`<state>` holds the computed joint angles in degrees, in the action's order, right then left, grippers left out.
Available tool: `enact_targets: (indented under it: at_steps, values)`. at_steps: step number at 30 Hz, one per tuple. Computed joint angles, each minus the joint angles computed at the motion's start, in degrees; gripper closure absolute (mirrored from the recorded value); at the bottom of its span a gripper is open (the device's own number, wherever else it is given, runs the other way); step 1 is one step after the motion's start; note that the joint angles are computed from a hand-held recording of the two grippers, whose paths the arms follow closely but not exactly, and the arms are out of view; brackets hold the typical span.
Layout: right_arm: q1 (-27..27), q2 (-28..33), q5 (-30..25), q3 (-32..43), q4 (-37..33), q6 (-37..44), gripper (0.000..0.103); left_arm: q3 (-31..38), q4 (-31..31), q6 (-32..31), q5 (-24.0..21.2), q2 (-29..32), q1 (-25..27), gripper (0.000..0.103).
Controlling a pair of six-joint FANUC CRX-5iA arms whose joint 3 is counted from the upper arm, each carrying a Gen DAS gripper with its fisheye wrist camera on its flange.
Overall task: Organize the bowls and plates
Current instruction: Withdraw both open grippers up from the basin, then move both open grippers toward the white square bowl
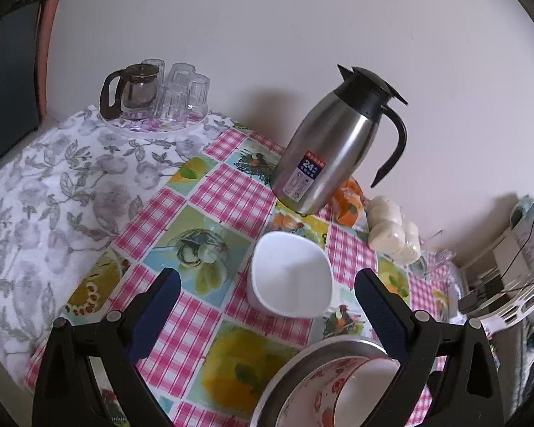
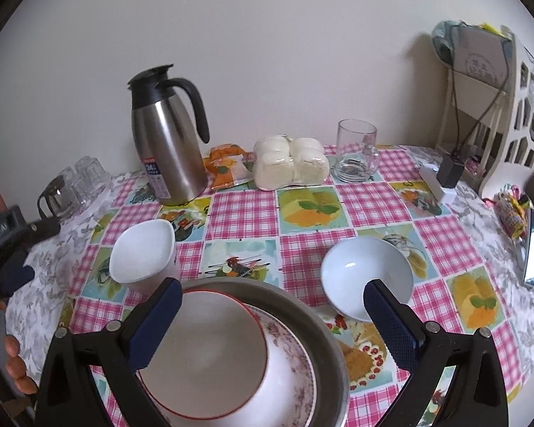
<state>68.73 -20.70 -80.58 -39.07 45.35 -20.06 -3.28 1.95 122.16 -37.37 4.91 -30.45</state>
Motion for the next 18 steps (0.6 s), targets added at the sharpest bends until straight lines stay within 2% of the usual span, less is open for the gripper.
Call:
enact_targets:
  at_steps: [6, 10, 13, 16, 18]
  values:
    - [-3.6, 4.4, 4.3, 4.2, -1.4, 5.1, 0.000, -1.9, 6.4, -3.9, 0.6, 1.4, 2.6, 0.005]
    - [-6.0, 5.6, 8.1, 6.5, -3.6, 6.6, 0.000, -1.1, 3.9, -1.1, -0.2, 2.4, 2.8, 0.004]
    - [-7.7, 7.0, 10.2, 8.7, -5.6, 8.3, 0.000, -1.3, 2.7, -0.3, 1.4, 2.7, 2.8, 0.000]
    - [-9.3, 9.1, 11.6, 11.2, -7.2, 11.1, 0.000, -2.6, 6.0, -4.1, 2.9, 3.2, 3.4, 0.000]
    - [-9.9, 10.5, 11.5, 12.6, -7.7, 12.2, 0.000, -2.8, 9.7, -8.3, 2.0, 4.4, 4.1, 0.000]
